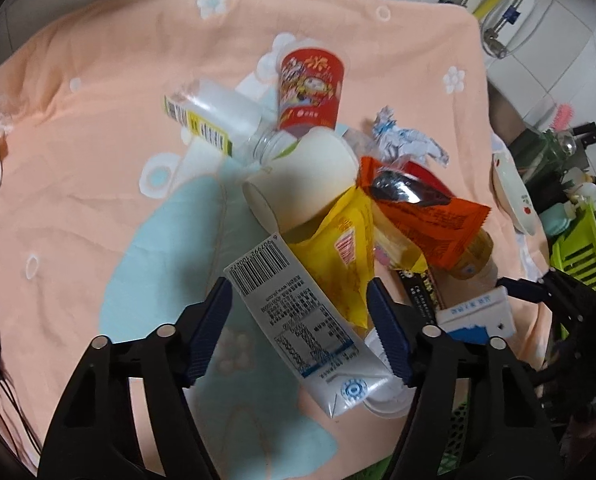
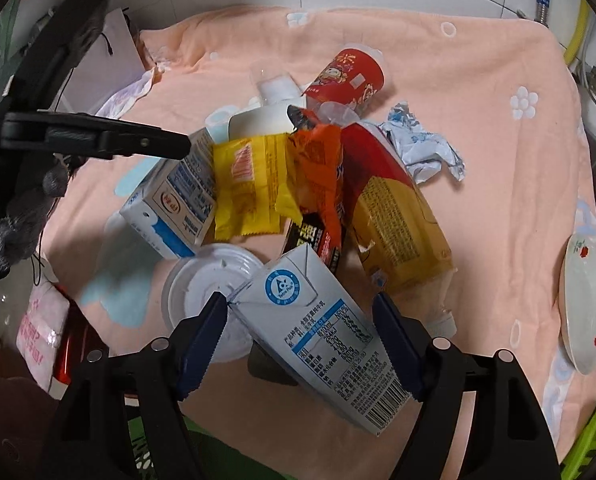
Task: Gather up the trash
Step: 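Lift the white carton with the right tool while the left tool reaches the yellow packet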
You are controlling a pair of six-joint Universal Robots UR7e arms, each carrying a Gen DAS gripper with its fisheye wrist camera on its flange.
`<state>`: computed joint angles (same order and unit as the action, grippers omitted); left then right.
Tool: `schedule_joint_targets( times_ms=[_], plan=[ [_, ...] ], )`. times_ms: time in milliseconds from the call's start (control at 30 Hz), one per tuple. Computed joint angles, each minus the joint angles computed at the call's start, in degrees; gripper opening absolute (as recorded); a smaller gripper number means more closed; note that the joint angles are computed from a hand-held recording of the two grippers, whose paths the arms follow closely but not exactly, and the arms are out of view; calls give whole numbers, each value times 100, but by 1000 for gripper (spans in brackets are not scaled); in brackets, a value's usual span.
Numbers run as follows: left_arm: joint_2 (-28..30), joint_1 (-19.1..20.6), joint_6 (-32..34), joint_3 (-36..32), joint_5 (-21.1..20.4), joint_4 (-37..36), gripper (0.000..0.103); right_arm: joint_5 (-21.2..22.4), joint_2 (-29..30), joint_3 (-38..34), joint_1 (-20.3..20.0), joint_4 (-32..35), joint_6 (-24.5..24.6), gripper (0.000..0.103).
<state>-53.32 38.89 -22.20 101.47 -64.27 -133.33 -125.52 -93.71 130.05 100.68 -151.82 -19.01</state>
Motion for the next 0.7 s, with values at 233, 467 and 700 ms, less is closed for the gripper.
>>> schedule_joint_targets(
  times_ms=[233, 467, 700],
  plan=[
    [28, 99, -32, 12, -68, 67, 54, -382, 76, 225, 111, -168, -58, 66],
    [40, 55, 18, 74, 61, 119, 52, -585, 10, 328, 154, -289, 174, 47],
    [-23, -85, 127, 187, 504, 107, 54, -645, -239, 376, 296, -232, 520, 47]
  ],
)
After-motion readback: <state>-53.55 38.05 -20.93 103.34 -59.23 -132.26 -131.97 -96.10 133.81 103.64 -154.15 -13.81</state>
